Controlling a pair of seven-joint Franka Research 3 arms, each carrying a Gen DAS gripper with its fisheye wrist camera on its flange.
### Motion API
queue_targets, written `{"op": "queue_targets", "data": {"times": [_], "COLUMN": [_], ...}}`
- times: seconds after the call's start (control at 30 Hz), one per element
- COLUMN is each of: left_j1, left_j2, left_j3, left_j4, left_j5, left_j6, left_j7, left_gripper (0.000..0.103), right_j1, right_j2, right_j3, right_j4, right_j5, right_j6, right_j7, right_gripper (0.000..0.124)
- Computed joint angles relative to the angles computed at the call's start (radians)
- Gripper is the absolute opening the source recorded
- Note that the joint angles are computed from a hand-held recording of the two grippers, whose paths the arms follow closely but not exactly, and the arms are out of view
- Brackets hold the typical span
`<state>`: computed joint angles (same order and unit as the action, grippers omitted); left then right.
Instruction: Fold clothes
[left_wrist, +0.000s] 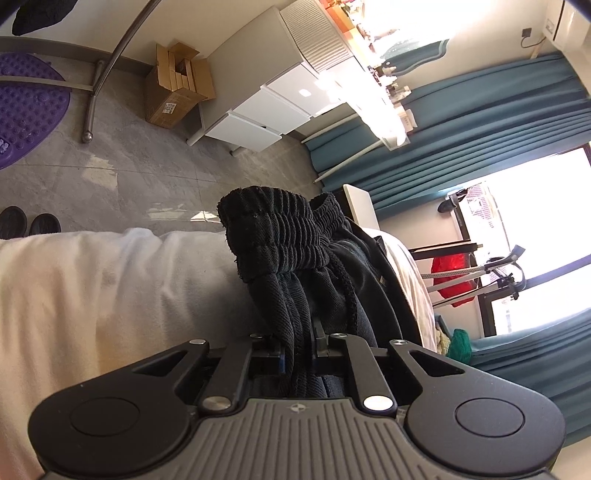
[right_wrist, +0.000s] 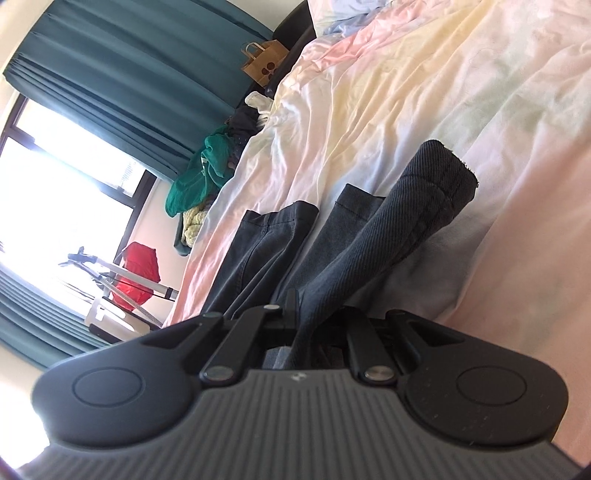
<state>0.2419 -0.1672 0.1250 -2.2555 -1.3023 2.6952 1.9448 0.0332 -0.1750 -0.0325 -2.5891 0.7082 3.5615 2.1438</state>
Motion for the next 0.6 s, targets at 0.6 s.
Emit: {"op": "queue_targets", "data": {"times": [0.6], "left_j1": [0.0], "left_j2": [0.298], "left_j3": [-0.1], "left_j4": [0.524], "left_j5": [0.122], "left_j6": [0.034], "left_j7": [-0.195], "left_gripper": [0.009], "right_j1": [-0.025], "right_j2": [0.145], "right_j3": [-0.046], "right_j4": [0.242], "right_j5": [-0.097], "right_j6": [-0.014], "right_j7": [0.006], "right_gripper": [0.007]}}
